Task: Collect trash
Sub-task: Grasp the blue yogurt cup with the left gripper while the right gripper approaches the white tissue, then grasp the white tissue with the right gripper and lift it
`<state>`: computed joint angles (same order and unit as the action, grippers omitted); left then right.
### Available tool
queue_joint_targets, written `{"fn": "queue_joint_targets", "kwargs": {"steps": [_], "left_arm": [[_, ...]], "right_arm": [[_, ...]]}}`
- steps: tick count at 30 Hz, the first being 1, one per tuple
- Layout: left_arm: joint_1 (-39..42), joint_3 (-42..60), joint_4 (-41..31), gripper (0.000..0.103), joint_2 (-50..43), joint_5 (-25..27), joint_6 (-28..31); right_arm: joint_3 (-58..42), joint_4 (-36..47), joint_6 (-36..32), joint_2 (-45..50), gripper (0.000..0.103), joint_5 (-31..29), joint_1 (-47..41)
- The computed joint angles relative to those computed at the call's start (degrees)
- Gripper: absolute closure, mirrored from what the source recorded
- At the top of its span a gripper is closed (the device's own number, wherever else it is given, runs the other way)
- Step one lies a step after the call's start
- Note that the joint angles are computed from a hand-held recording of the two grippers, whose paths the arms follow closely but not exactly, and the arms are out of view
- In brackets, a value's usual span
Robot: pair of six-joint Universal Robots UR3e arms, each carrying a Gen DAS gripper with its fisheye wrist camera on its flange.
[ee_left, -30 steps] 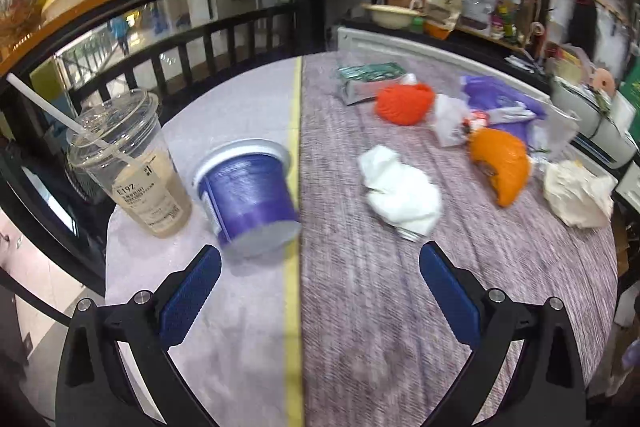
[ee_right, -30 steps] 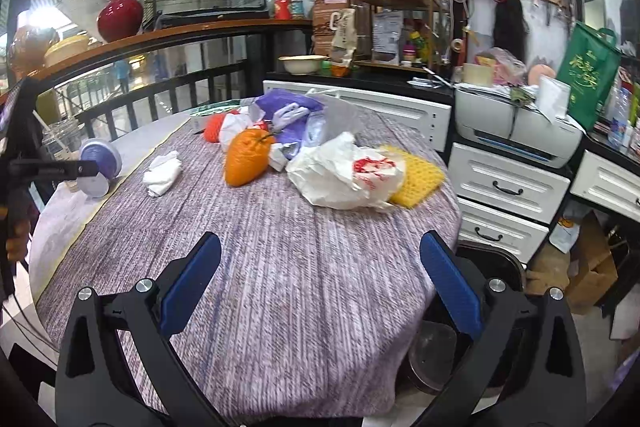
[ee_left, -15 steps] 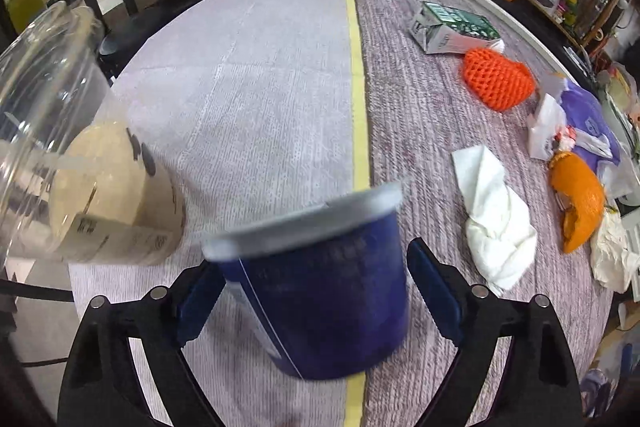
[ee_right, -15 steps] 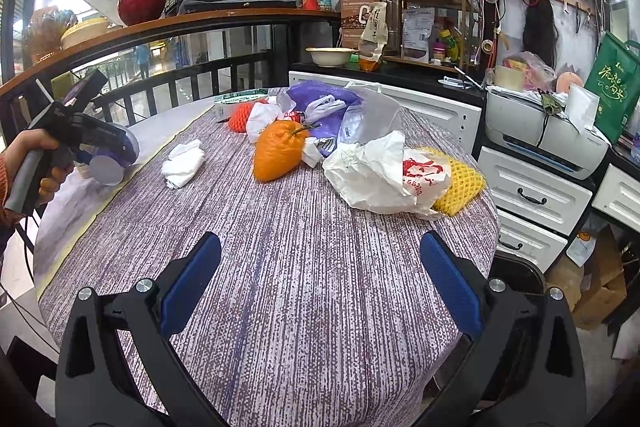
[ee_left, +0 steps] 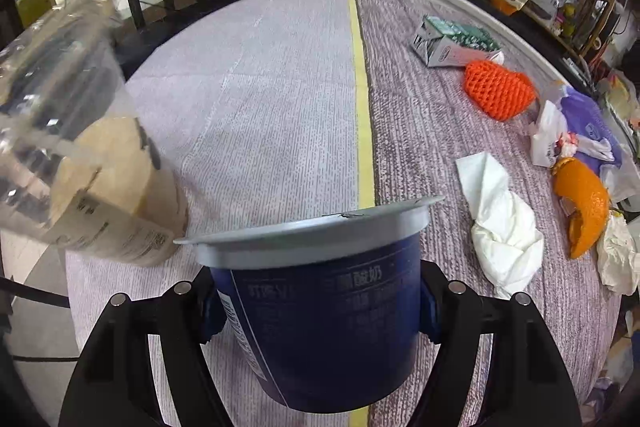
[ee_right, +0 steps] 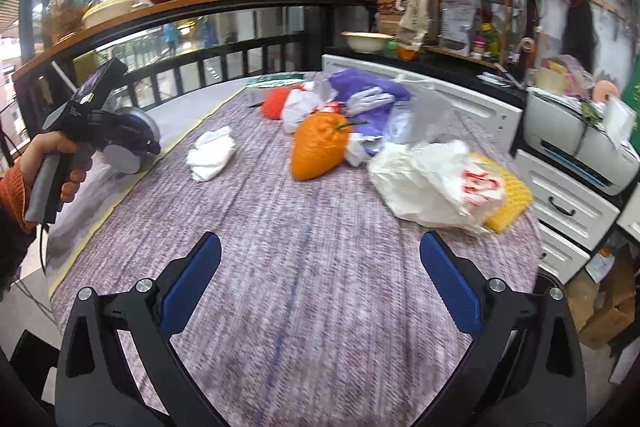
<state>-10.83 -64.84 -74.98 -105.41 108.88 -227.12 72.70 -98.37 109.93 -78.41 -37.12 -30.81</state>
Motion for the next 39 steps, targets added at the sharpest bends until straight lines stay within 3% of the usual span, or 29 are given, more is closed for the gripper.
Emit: {"fn": "queue_joint_targets", "kwargs": {"steps": [7,15,18,23,27,31,34,39], "left_arm": [[-9.4,-0.9,2.4,0.032,2.1,10.8,-4.6],[-16.3,2.0,0.0,0.032,0.4,19.1,-8.9],[-16.4,0.7,0.8,0.032,1.1,18.6,-9.2],[-16.6,-2.8,2.8,0.032,2.6,17.9,-10.0],[-17.2,-3.1,3.1,0.032,2.3,18.8,-9.9],[-17.4,-3.4,4.0,0.032,2.1,18.9,-10.0],[-17.6,-3.9,4.6,0.032,2.0,18.6,-10.5],[-18.6,-2.2,4.3,0.032,0.7,18.9,-10.7]], "right_arm": [[-25.0,13.7,4.9,14.6,0.005,-7.3,15.6],[-44.0,11.6,15.5,29.2,0.005,-17.4,30.6],[-53.6,14.4,17.3,35.4,0.015,-20.5,33.9],[-59.4,13.6,19.7,40.0,0.036,-23.1,36.0],[-55.5,9.2,19.6,38.4,0.060,-23.2,35.9],[-56.3,11.9,18.7,38.3,0.078,-21.5,35.0],[-48.7,7.9,18.6,34.2,0.083,-20.1,34.0],[-42.6,8.4,16.6,29.1,0.084,-15.6,30.6]]}}
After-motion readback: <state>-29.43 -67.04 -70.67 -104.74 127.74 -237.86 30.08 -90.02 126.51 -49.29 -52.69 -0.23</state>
